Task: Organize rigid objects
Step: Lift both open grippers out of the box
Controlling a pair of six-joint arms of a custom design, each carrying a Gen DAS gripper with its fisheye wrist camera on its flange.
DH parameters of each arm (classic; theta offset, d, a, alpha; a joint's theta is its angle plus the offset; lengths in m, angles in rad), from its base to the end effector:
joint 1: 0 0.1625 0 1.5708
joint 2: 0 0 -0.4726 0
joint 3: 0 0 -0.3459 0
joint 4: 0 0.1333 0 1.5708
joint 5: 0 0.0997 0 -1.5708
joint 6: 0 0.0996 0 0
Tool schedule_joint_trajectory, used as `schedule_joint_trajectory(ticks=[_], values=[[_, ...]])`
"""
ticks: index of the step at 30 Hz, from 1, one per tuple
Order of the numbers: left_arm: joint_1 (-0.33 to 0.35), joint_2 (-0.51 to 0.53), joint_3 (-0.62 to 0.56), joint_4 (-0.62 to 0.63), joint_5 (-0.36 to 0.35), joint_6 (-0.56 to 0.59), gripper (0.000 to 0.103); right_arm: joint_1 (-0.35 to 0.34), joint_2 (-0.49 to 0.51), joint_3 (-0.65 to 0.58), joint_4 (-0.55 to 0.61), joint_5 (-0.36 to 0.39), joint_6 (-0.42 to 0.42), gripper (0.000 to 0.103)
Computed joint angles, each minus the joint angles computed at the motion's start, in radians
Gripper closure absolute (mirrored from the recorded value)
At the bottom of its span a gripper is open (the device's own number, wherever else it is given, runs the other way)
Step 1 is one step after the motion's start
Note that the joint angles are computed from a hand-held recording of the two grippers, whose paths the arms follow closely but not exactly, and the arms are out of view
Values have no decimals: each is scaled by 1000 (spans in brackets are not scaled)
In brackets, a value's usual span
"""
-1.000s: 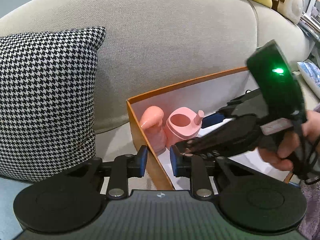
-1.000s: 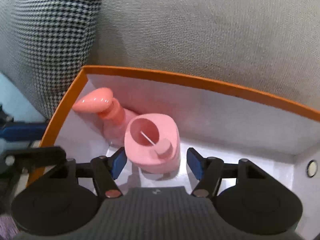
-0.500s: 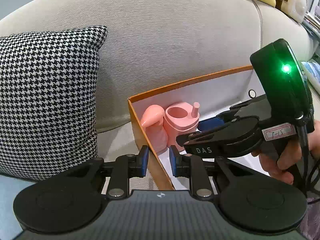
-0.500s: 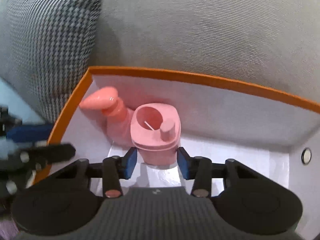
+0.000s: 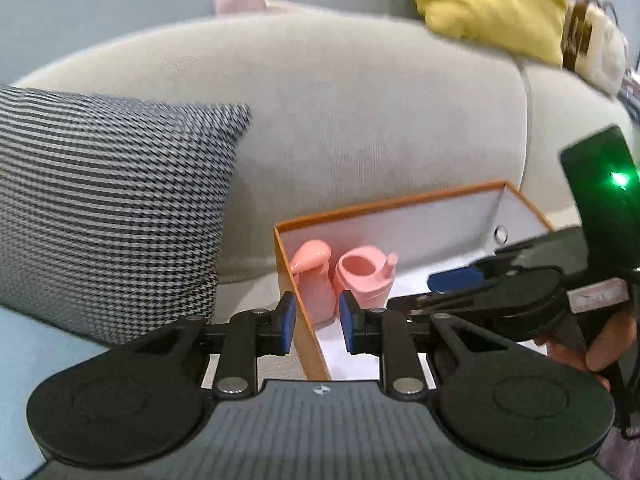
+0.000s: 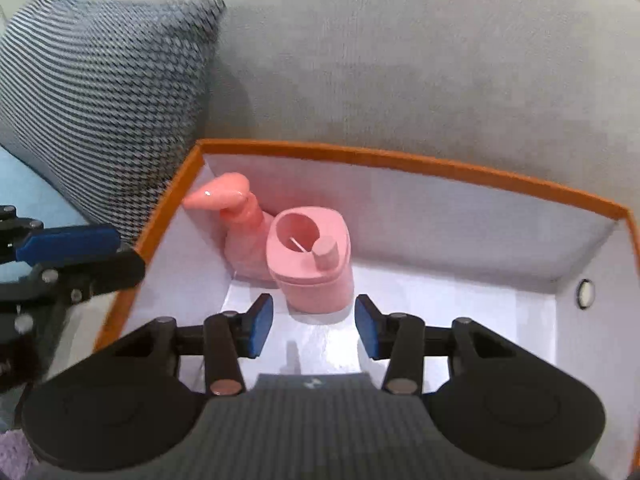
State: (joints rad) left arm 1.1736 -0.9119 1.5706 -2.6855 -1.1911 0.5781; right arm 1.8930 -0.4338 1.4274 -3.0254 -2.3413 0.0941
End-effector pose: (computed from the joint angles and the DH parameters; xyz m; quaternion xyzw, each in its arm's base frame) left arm -0.1112 -0.7050 0.2853 0.4105 0.8651 -0.2045 0.2031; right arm 0.2945 -0.6804 0.0516 0.0174 -0.9061 0.2828 0.3142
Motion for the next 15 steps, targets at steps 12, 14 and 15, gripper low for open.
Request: schedule_joint_trajectory(ticks=[12,14,15], values=[[-48,-259,312,-14,-7,-150,75,141,-68,334,-476,-72,33,51],[-53,-291,351,8,1,-186,75,168,-69,378,-503,-95,53,51],[-51,-304,371,18,-7,-197,75,175,-61,387,-512,-101,52,51]])
